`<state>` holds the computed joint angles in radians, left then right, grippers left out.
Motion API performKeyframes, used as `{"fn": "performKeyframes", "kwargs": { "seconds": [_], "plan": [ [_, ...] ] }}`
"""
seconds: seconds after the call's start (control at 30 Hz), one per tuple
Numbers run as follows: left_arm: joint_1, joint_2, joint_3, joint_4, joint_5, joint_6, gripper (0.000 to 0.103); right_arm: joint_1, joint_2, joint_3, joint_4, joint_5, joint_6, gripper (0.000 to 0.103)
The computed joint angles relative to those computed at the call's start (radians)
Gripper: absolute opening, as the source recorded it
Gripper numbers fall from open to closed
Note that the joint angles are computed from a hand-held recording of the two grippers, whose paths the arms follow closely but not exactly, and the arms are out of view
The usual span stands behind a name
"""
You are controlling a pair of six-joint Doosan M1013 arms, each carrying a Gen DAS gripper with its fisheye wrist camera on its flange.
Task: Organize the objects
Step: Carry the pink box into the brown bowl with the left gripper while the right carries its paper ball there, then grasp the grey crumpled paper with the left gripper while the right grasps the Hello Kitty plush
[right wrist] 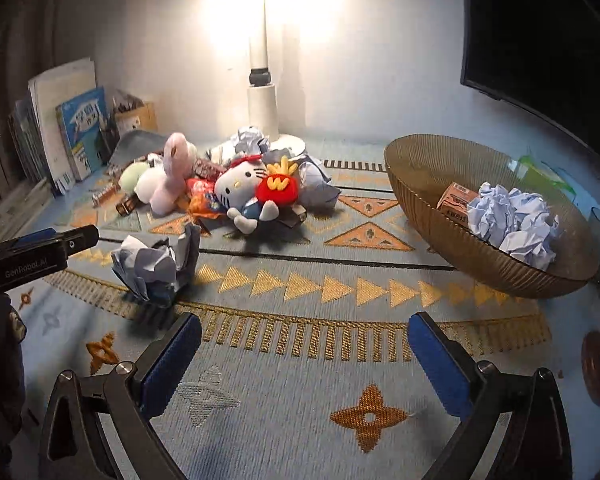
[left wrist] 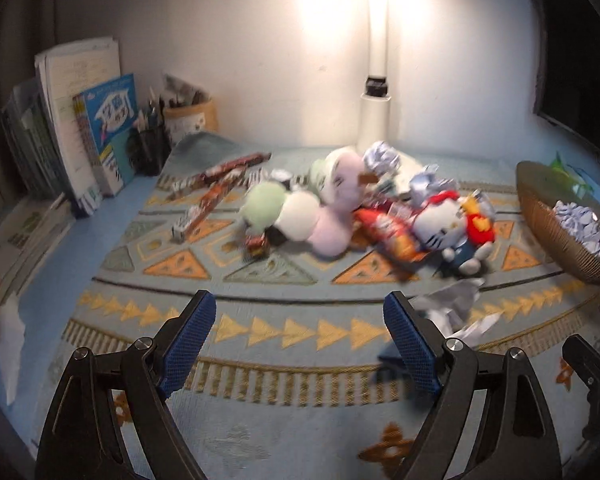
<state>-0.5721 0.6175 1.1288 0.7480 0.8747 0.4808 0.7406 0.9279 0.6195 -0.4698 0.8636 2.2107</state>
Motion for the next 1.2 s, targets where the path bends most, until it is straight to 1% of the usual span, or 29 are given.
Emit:
{"fn": "performKeyframes", "kwargs": {
  "seconds": [0.03,0.1,0.13,0.17,0.2,0.27,0.33,0.4,0.47,0.53,0.67,0.83,0.87,0.93,1.0,1.03,1.1,1.13,1.2],
  "plan": [
    [0.012,-0.006,0.019,-0.029,-0.024,-0.019,0.085,-0.008,0.001,-0.002,0.051,-0.003,-0.024,0.103],
    [0.027,-0.011,0.045,-0.054,-0.057,-0.071,0.085,-0.028,0.017,-0.032,0.158,0.039,-0.051,0.103],
    [0.029,-0.007,0.047,-0.051,-0.061,-0.098,0.085,-0.036,0.025,-0.046,0.184,0.059,-0.040,0.103],
    [0.029,0.001,0.042,-0.050,-0.046,-0.115,0.085,-0.042,0.028,-0.050,0.201,0.069,-0.021,0.103],
    [0.031,0.012,0.023,-0.078,-0.011,-0.094,0.085,-0.048,0.029,-0.050,0.215,0.071,-0.005,0.103],
    [0.028,0.019,0.009,-0.098,0.011,-0.057,0.085,-0.056,0.030,-0.048,0.245,0.074,0.007,0.103],
    [0.024,0.023,0.001,-0.110,0.022,-0.023,0.085,-0.063,0.043,-0.072,0.295,0.098,-0.025,0.103],
    [0.025,0.025,-0.005,-0.134,0.028,0.000,0.085,-0.059,0.060,-0.107,0.290,0.137,-0.037,0.103],
    [0.027,0.030,-0.013,-0.160,0.042,0.018,0.085,-0.057,0.061,-0.108,0.290,0.136,-0.050,0.103],
    [0.025,0.031,-0.015,-0.157,0.048,0.023,0.085,-0.057,0.059,-0.105,0.295,0.132,-0.056,0.103],
    [0.024,0.026,-0.007,-0.161,0.031,0.041,0.085,-0.057,0.075,-0.135,0.297,0.162,-0.062,0.103],
    [0.022,0.021,0.001,-0.155,0.013,0.047,0.085,-0.056,0.077,-0.138,0.296,0.166,-0.063,0.103],
    [0.020,0.016,0.009,-0.144,-0.001,0.042,0.085,-0.056,0.078,-0.141,0.294,0.169,-0.063,0.103],
    [0.016,-0.005,0.044,-0.116,-0.072,0.043,0.085,-0.055,0.081,-0.148,0.292,0.177,-0.065,0.103],
    [0.014,-0.022,0.071,-0.119,-0.138,0.077,0.085,-0.056,0.081,-0.149,0.293,0.177,-0.065,0.103],
    [0.017,-0.031,0.083,-0.150,-0.175,0.121,0.085,-0.056,0.081,-0.149,0.293,0.177,-0.065,0.103],
    [0.026,-0.047,0.104,-0.251,-0.260,0.232,0.085,-0.055,0.083,-0.151,0.291,0.180,-0.065,0.103],
    [0.031,-0.052,0.110,-0.306,-0.288,0.283,0.085,-0.055,0.085,-0.155,0.289,0.184,-0.066,0.103],
    [0.045,-0.055,0.112,-0.478,-0.329,0.424,0.086,-0.054,0.089,-0.165,0.285,0.193,-0.066,0.103]
  ]
}}
